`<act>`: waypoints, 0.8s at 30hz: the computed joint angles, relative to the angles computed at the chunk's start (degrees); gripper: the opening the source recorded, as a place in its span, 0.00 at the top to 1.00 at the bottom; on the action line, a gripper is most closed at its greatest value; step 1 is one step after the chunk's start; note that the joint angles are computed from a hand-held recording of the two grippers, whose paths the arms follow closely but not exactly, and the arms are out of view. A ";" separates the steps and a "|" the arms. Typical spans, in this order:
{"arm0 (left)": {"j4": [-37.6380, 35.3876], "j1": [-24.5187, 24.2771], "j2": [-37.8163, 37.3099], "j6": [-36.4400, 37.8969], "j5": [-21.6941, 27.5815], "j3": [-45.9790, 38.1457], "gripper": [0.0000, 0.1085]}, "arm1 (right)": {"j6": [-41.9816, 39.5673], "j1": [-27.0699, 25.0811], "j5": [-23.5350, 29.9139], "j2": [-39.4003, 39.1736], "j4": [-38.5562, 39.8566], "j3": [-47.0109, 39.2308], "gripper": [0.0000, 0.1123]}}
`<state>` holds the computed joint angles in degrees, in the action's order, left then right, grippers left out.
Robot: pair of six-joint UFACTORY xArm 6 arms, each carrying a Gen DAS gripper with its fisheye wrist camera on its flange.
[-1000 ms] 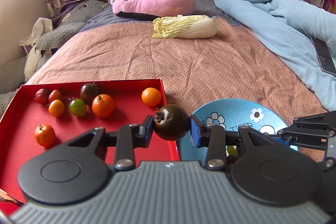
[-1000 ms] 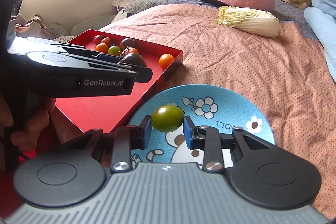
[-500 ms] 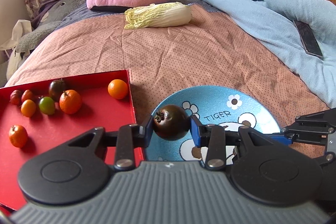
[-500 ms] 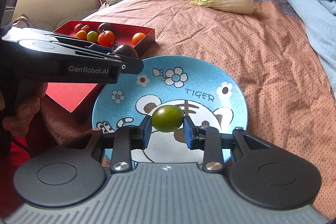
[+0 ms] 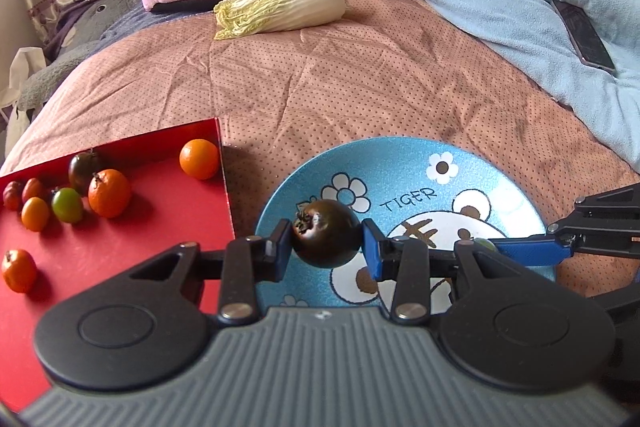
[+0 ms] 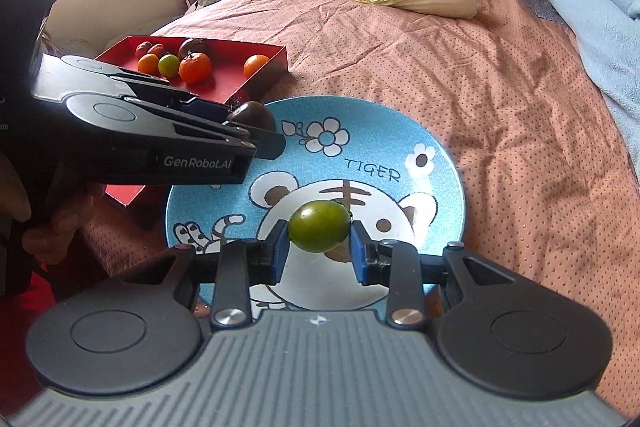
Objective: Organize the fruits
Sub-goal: 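Carry both held tomatoes from the tray over the blue tiger plate, then open the left tool to drop the dark tomato onto the plate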
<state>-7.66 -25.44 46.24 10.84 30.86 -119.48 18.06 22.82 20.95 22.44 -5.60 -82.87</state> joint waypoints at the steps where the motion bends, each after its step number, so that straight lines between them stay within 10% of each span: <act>1: 0.14 -0.05 0.13 0.06 0.24 -0.23 0.62 | -0.02 -0.02 -0.06 0.04 0.05 0.00 0.67; 24: 3.41 0.01 0.45 -3.85 0.86 -1.01 0.47 | -0.07 -0.15 0.06 0.18 0.16 0.03 0.67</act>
<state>-4.26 -25.43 46.69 7.00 31.72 -120.48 17.99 22.67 21.00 22.62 -5.43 -82.84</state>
